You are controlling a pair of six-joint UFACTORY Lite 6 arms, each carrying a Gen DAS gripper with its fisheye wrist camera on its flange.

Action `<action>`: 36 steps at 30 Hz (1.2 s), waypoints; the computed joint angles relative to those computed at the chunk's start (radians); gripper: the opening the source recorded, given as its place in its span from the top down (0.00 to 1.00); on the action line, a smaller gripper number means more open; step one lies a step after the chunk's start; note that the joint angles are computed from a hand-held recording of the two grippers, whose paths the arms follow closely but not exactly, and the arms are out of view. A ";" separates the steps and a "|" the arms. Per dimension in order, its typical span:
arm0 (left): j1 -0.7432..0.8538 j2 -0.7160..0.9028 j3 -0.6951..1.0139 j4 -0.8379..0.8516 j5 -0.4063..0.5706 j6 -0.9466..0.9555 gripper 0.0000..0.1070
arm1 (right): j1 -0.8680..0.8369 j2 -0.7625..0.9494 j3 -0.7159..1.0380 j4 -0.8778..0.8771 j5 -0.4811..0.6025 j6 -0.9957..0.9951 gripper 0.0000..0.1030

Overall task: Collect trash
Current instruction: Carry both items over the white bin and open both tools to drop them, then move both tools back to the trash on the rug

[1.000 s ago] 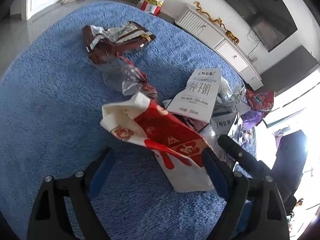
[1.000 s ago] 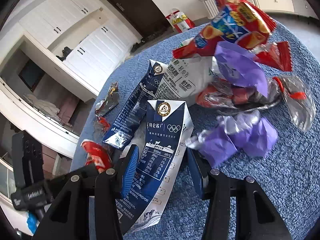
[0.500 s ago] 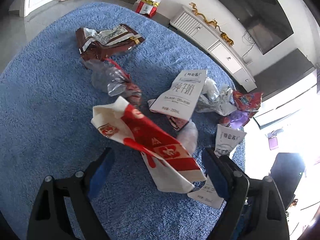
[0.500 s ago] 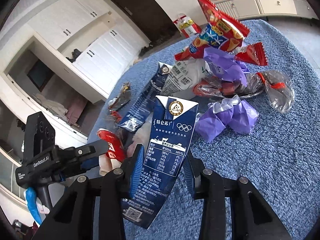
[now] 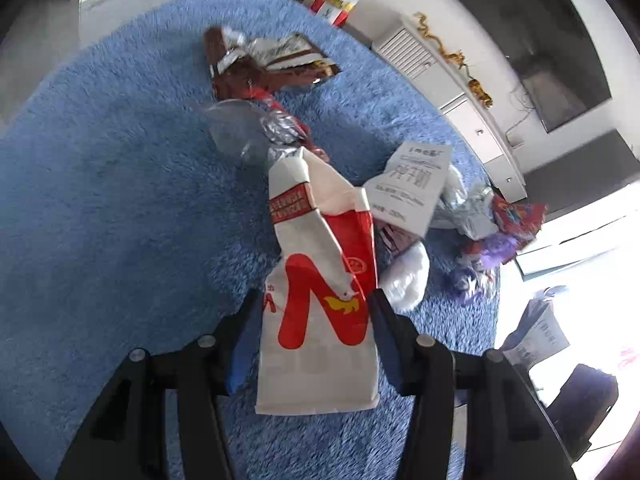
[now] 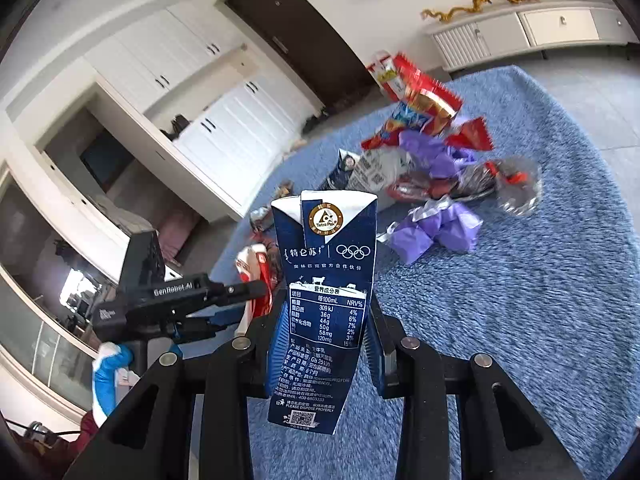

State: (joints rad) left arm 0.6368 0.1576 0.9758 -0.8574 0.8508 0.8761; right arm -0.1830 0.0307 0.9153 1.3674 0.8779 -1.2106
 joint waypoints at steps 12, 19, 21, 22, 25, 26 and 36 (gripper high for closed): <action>-0.338 -0.387 -0.123 -0.099 0.174 -0.006 0.53 | -0.663 -0.137 -0.020 -0.131 0.279 -0.125 0.66; -0.984 -0.133 0.109 -0.077 -0.137 -0.245 0.52 | -0.916 0.155 0.218 -0.206 0.112 -0.209 0.66; -1.108 0.017 0.243 -0.048 -0.188 -0.322 0.52 | -0.920 0.249 0.276 -0.214 0.028 -0.223 0.66; -1.150 0.082 0.305 -0.022 -0.210 -0.360 0.52 | -0.923 0.278 0.294 -0.220 0.003 -0.225 0.66; -1.256 0.288 0.521 0.072 -0.242 -0.494 0.52 | -0.917 0.360 0.354 -0.238 -0.067 -0.210 0.66; -1.273 0.354 0.593 0.085 -0.232 -0.525 0.52 | -0.919 0.391 0.377 -0.243 -0.089 -0.208 0.66; -1.291 0.378 0.626 0.049 -0.249 -0.492 0.47 | -0.901 0.409 0.429 -0.278 -0.181 -0.126 0.45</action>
